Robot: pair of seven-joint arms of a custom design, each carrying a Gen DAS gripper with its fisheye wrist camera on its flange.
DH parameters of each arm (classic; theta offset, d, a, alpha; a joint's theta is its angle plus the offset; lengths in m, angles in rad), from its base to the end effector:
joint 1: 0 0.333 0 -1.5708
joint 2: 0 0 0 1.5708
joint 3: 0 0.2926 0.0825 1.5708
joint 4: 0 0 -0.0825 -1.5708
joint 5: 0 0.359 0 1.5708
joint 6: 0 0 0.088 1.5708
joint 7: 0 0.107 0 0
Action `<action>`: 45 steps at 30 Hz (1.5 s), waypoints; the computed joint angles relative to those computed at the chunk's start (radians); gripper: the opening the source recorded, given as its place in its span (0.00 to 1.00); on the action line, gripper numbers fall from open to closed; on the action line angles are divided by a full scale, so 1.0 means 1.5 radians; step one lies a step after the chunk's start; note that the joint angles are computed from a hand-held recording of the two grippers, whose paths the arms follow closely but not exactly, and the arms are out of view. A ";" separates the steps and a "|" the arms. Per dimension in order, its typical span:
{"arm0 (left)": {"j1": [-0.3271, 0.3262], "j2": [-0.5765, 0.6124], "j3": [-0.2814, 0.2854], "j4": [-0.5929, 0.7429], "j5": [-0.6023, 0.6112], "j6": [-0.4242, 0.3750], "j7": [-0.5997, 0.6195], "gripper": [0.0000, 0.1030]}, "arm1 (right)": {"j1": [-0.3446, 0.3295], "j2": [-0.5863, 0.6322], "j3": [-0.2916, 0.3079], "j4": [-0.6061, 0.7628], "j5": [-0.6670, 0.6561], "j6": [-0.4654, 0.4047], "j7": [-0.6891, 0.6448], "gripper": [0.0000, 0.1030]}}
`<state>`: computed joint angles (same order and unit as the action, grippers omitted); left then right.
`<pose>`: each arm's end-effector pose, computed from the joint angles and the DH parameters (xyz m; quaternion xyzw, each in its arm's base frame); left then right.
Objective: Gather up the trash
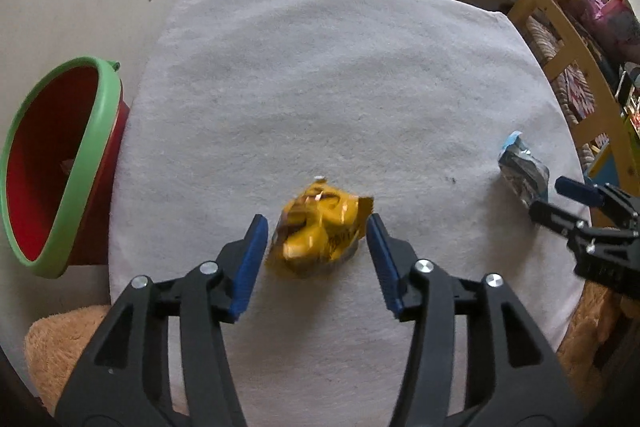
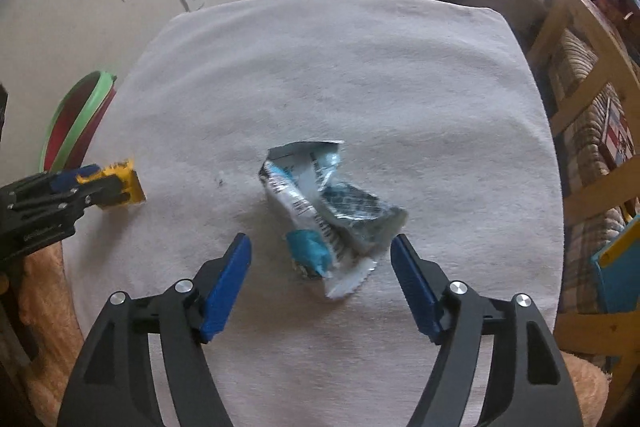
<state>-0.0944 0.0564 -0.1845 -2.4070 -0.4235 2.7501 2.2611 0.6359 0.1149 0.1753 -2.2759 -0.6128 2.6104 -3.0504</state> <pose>0.4855 -0.1218 0.3130 -0.4600 0.8697 -0.1701 0.0550 0.3542 0.3905 0.3212 -0.5591 0.8041 -0.1071 0.1715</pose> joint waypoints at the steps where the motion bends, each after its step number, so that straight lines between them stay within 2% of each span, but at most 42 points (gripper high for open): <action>1: 0.000 0.002 0.001 -0.002 0.003 -0.003 -0.004 0.47 | -0.001 -0.001 -0.001 -0.003 0.002 0.005 0.001 0.67; 6: 0.002 0.002 0.001 -0.012 0.011 -0.009 -0.010 0.47 | 0.000 0.001 0.001 -0.005 0.006 0.009 -0.002 0.62; 11: 0.004 0.000 0.002 -0.014 0.000 -0.001 -0.011 0.41 | -0.003 0.006 0.000 -0.004 0.031 0.022 -0.026 0.23; 13: 0.005 -0.004 0.001 -0.018 -0.010 0.008 -0.007 0.31 | 0.003 0.002 -0.001 0.001 0.019 0.008 -0.018 0.20; 16: 0.005 -0.017 0.002 -0.021 -0.032 0.023 0.006 0.29 | 0.004 -0.010 -0.002 0.001 -0.007 0.006 0.003 0.15; 20: 0.002 -0.035 0.008 -0.016 -0.073 0.030 0.033 0.29 | 0.003 -0.020 0.002 0.013 -0.039 0.000 0.029 0.15; 24: -0.008 -0.057 0.014 -0.017 -0.086 0.059 0.037 0.29 | 0.002 -0.026 0.008 0.033 -0.070 -0.006 0.043 0.15; 33: -0.041 -0.102 0.043 -0.004 -0.165 0.079 0.093 0.29 | 0.003 -0.014 0.011 0.090 -0.102 -0.011 0.037 0.15; 45: -0.030 -0.111 0.072 0.013 -0.220 0.076 0.134 0.29 | 0.033 0.078 -0.009 0.220 -0.064 -0.010 -0.076 0.15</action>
